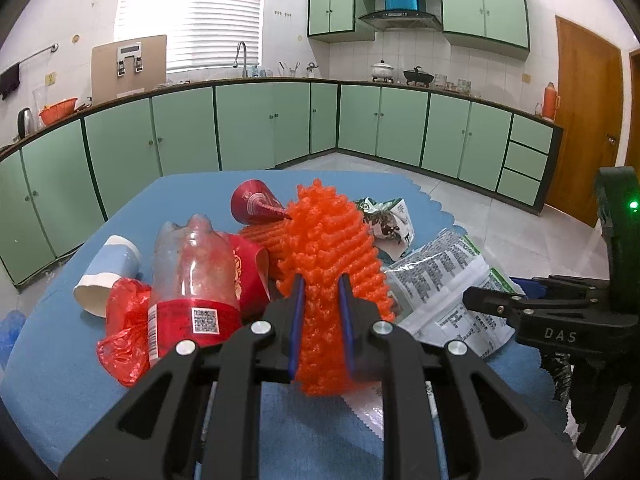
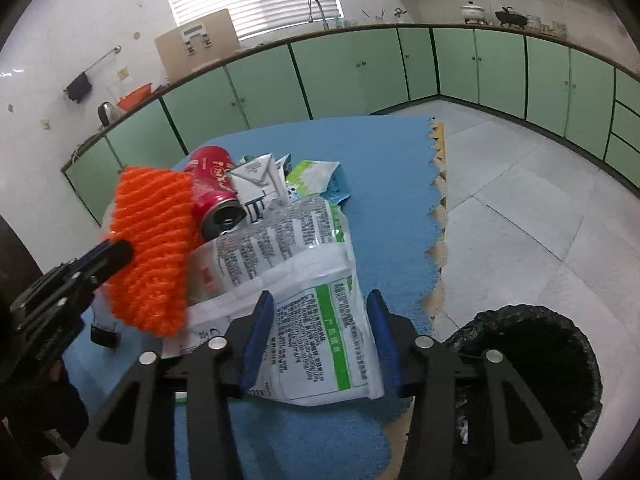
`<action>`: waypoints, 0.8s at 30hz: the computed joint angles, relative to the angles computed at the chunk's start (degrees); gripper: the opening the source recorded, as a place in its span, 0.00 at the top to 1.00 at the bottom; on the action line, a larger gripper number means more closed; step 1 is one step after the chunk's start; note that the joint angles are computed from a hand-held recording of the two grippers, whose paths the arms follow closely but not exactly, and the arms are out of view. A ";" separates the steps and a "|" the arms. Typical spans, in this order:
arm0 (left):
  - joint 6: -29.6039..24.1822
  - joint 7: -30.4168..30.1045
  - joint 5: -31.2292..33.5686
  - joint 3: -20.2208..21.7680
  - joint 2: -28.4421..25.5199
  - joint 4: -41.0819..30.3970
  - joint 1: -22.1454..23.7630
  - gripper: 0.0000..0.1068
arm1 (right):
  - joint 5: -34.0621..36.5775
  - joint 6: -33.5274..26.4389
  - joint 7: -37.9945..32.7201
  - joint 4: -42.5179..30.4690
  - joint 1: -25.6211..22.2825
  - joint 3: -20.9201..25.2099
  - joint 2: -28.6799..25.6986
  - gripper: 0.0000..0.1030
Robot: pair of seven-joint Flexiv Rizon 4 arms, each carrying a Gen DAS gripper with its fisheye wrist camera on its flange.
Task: Collect trash
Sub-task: 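Grasp the white-green plastic bag with the right gripper while the left holds the net, then move both grippers over the black bin and open them to drop net and bag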
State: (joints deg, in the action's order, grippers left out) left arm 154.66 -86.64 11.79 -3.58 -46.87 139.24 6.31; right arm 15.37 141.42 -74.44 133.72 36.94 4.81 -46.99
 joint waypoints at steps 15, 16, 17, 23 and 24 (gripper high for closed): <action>4.52 -0.34 1.93 0.52 1.10 2.65 0.28 0.86 | 3.98 7.46 -3.32 6.84 2.66 1.72 5.61 0.98; 5.16 -0.34 2.30 0.59 1.39 3.08 0.37 0.86 | 5.46 7.87 -3.85 7.29 3.63 1.71 6.30 0.98; 5.68 -0.32 2.64 0.62 1.67 3.45 0.44 0.86 | 6.78 8.18 -4.32 7.69 4.41 1.72 6.93 0.98; 7.54 -0.24 3.93 0.33 3.00 5.13 0.00 0.86 | 15.93 10.00 -6.47 10.03 8.54 1.98 10.32 0.98; 7.69 -0.08 4.02 0.25 3.14 5.29 -0.33 0.86 | 17.85 10.14 -6.83 10.37 9.31 1.96 10.88 0.98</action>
